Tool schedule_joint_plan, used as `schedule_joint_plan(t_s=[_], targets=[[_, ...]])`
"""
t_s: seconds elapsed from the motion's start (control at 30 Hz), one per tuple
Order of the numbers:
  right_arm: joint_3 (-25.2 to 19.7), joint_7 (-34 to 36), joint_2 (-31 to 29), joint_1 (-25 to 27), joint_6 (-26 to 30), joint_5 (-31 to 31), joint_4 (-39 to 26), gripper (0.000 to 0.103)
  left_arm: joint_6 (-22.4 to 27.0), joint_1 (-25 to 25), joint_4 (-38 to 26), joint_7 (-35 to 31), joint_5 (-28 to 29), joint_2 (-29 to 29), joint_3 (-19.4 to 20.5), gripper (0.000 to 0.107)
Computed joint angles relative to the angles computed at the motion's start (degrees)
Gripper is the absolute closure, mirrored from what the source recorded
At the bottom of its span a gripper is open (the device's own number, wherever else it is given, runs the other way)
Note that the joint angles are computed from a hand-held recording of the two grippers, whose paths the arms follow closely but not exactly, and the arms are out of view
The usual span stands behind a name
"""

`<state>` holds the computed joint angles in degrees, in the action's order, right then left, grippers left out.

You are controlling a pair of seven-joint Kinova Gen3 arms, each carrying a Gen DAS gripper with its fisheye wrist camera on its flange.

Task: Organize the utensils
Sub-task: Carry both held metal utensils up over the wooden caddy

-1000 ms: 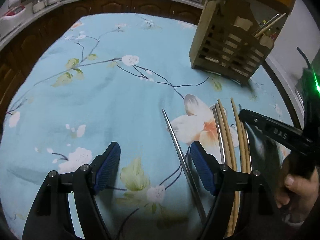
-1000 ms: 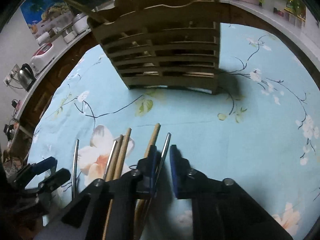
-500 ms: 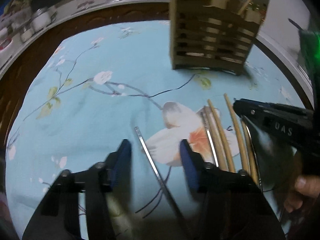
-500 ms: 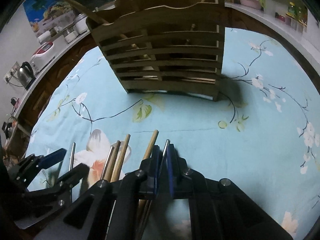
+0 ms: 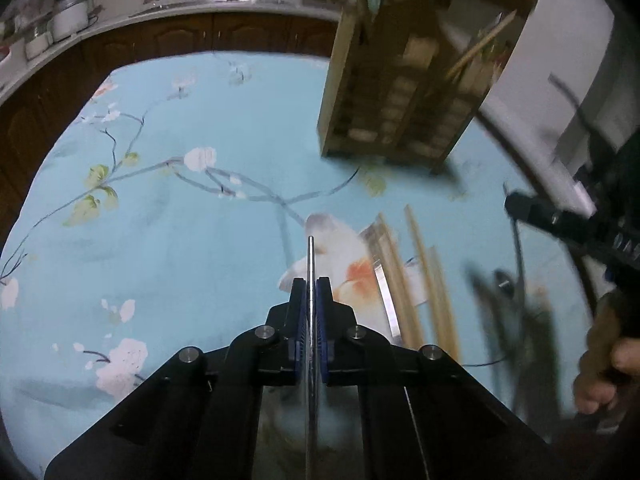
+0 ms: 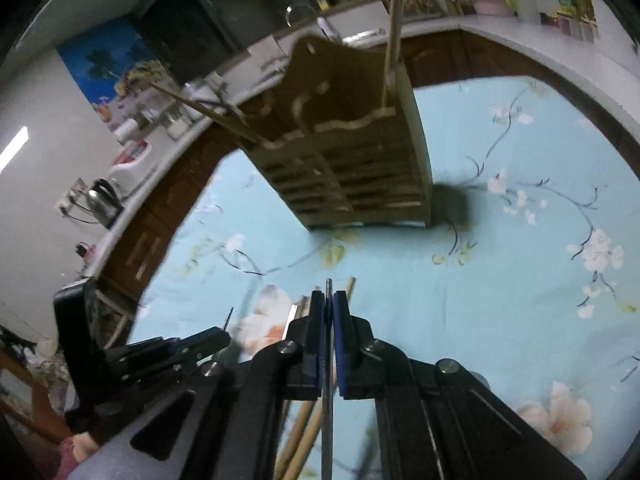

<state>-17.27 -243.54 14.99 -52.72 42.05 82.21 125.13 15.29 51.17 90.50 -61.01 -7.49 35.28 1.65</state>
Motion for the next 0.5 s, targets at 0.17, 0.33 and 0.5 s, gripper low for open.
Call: schedule_joint_plan(t_s=[0.17, 0.33, 0.5], targets=[[-1.8, 0.9, -3.7, -3.0, 5.7, -2.4, 0.5, 0.099, -7.2, -5.3, 6.2, -2.2, 3.6, -5.6, 5.9, 0.103], [-4.2, 3.1, -6.6, -5.9, 12.8, -5.2, -0.4, 0.099, -14.1, -8.0, 11.6, -4.6, 7.0, -10.8, 9.0, 0.103], [-5.8, 7.0, -8.1, -8.0, 19.1, -7.2, -2.5, 0.099, -16.9, -8.3, 14.3, -6.8, 9.4, -14.5, 9.2, 0.103]])
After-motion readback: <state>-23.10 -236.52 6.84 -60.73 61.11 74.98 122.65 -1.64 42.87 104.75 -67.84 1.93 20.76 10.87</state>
